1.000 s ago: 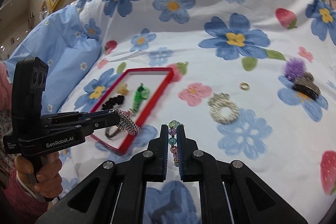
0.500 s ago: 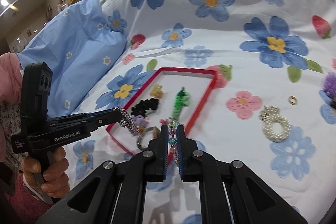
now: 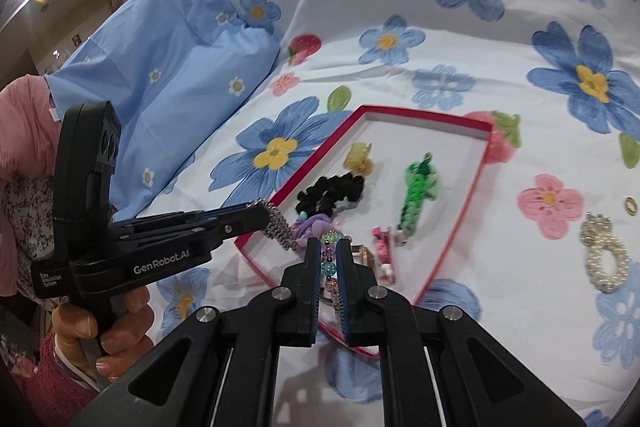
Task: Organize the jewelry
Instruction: 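Carry silver chain into tray with left tool while right tool carries bead bracelet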
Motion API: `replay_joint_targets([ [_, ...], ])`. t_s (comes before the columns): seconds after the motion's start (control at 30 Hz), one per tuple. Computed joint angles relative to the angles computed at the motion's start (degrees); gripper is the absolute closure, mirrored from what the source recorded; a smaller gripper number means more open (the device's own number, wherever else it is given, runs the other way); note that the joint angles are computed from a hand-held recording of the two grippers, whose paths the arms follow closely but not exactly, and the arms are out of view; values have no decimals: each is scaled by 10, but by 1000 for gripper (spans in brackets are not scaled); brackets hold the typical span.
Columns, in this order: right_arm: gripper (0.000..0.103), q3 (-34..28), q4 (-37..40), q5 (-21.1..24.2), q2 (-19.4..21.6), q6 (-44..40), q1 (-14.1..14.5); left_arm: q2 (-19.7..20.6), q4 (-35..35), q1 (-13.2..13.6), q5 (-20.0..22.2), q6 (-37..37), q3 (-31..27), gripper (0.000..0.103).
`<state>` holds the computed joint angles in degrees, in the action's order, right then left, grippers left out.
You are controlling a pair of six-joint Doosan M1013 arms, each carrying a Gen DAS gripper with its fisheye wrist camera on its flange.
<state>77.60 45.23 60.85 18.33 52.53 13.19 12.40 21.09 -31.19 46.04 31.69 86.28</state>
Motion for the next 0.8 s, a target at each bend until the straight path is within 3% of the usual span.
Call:
replay_joint_targets([
  [0.8,95,-5,-96,7,36,62,14,26,-43,24,23,16,10,91],
])
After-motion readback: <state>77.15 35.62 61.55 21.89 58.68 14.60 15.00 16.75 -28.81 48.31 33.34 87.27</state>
